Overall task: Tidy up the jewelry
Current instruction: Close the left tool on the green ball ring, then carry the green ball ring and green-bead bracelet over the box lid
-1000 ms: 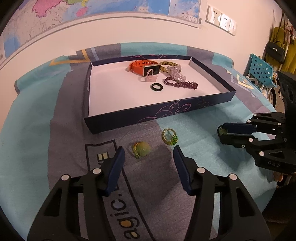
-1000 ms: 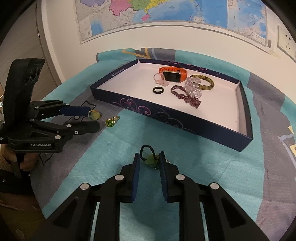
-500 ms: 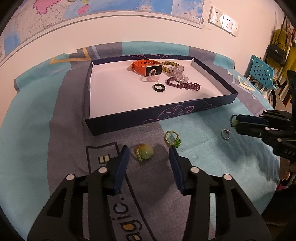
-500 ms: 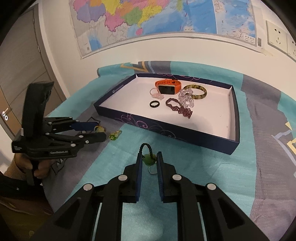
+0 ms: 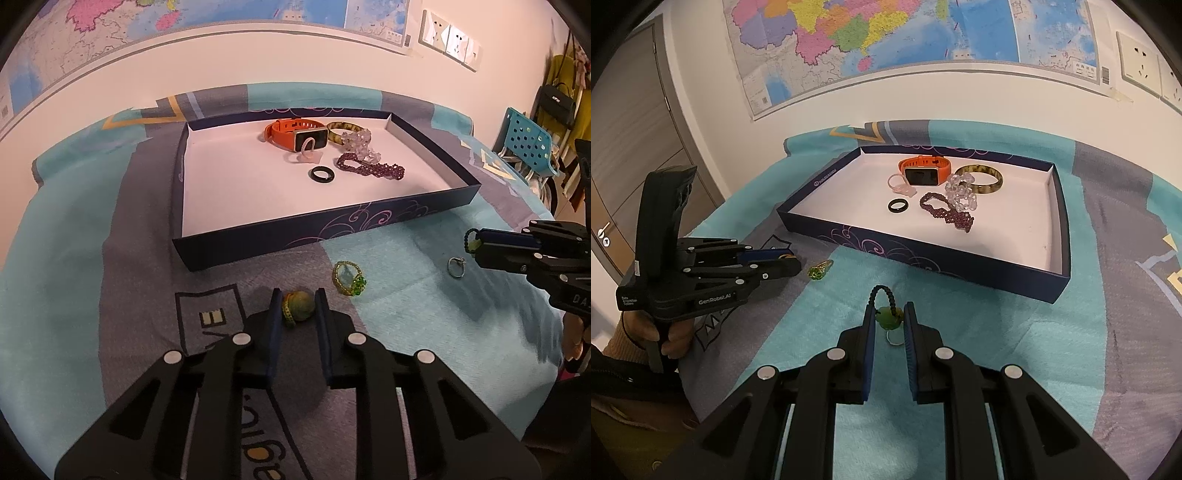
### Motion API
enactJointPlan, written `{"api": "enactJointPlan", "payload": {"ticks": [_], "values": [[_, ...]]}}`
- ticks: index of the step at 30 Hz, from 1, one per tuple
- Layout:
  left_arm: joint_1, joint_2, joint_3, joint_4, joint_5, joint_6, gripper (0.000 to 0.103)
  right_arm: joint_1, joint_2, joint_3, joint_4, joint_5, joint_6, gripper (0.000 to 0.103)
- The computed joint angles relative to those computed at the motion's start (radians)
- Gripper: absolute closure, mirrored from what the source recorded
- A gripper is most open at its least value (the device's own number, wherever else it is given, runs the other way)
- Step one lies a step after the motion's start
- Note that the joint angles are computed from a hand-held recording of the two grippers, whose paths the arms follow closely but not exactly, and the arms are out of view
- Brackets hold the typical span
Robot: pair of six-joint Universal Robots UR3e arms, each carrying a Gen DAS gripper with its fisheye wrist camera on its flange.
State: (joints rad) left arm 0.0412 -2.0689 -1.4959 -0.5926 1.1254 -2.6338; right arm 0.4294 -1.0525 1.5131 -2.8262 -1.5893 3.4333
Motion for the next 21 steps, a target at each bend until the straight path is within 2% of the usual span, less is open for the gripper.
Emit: {"api": "enactJointPlan", "payload": {"ticks": [21], "values": [[0.012,0.081,-0.067,0.019,-0.062,0.005,0.085,-0.011,-0.012,0.023,-0.04,0.006,0.013,0.089]]}}
